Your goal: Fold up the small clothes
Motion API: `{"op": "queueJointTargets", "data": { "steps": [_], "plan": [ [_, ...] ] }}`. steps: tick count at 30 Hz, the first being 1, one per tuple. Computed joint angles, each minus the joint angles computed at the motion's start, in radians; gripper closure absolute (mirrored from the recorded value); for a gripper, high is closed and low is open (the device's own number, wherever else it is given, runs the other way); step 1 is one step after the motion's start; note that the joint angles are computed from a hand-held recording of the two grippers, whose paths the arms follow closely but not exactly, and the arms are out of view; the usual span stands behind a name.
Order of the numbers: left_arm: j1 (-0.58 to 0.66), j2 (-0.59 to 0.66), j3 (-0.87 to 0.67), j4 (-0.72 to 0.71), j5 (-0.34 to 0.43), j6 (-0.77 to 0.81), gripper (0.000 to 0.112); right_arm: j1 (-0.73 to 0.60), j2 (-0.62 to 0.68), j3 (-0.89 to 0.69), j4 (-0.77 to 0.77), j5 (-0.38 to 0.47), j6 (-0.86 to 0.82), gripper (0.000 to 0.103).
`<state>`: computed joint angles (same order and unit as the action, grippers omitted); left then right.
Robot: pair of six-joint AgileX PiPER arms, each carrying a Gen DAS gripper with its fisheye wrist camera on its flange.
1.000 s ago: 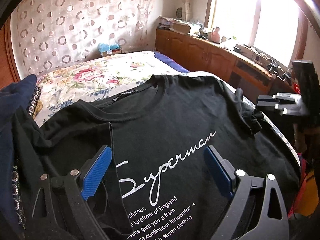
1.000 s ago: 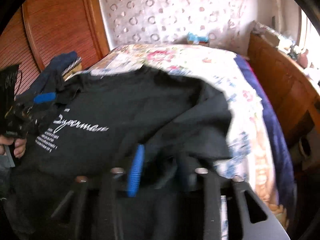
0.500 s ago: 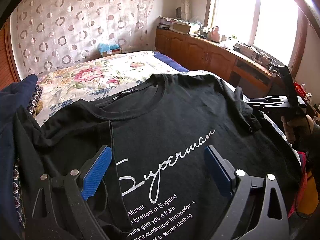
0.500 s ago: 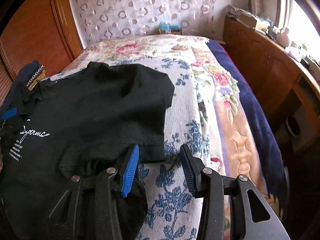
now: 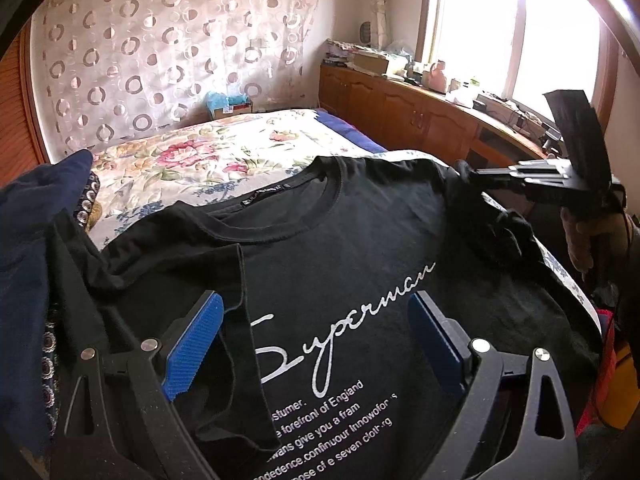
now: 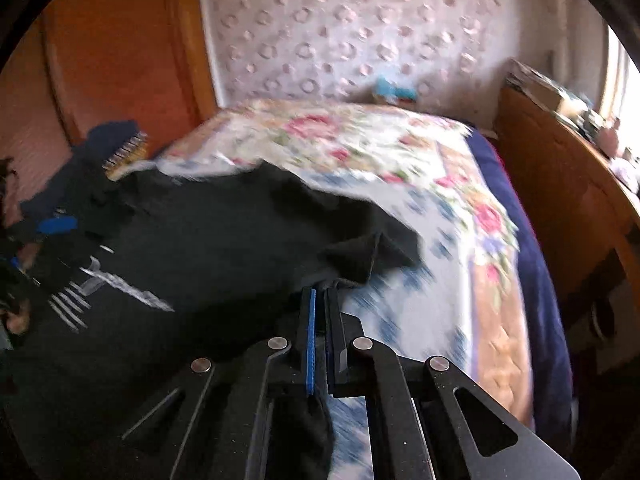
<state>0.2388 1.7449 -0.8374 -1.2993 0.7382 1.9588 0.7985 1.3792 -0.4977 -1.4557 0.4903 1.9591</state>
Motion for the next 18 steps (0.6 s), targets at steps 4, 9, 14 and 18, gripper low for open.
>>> {"op": "queueJointTargets", "data": {
  "steps": [4,9,14,18],
  "plan": [
    [0.016,-0.004,-0.001,-0.001,0.005,-0.005,0.018,-0.008,0.115,-0.131,-0.026,-0.032,-0.080,0.099],
    [0.042,-0.003,-0.006,-0.001,0.016,-0.004,0.018,-0.064,0.214,-0.254,-0.052,-0.100,-0.120,0.099],
    [0.051,0.007,-0.010,-0.006,0.015,-0.004,0.018,-0.127,0.241,-0.266,-0.254,-0.174,0.057,0.099],
    [0.057,0.008,-0.010,-0.008,0.020,-0.003,0.018,-0.135,0.285,-0.328,-0.176,-0.227,-0.071,0.098]
  ]
}}
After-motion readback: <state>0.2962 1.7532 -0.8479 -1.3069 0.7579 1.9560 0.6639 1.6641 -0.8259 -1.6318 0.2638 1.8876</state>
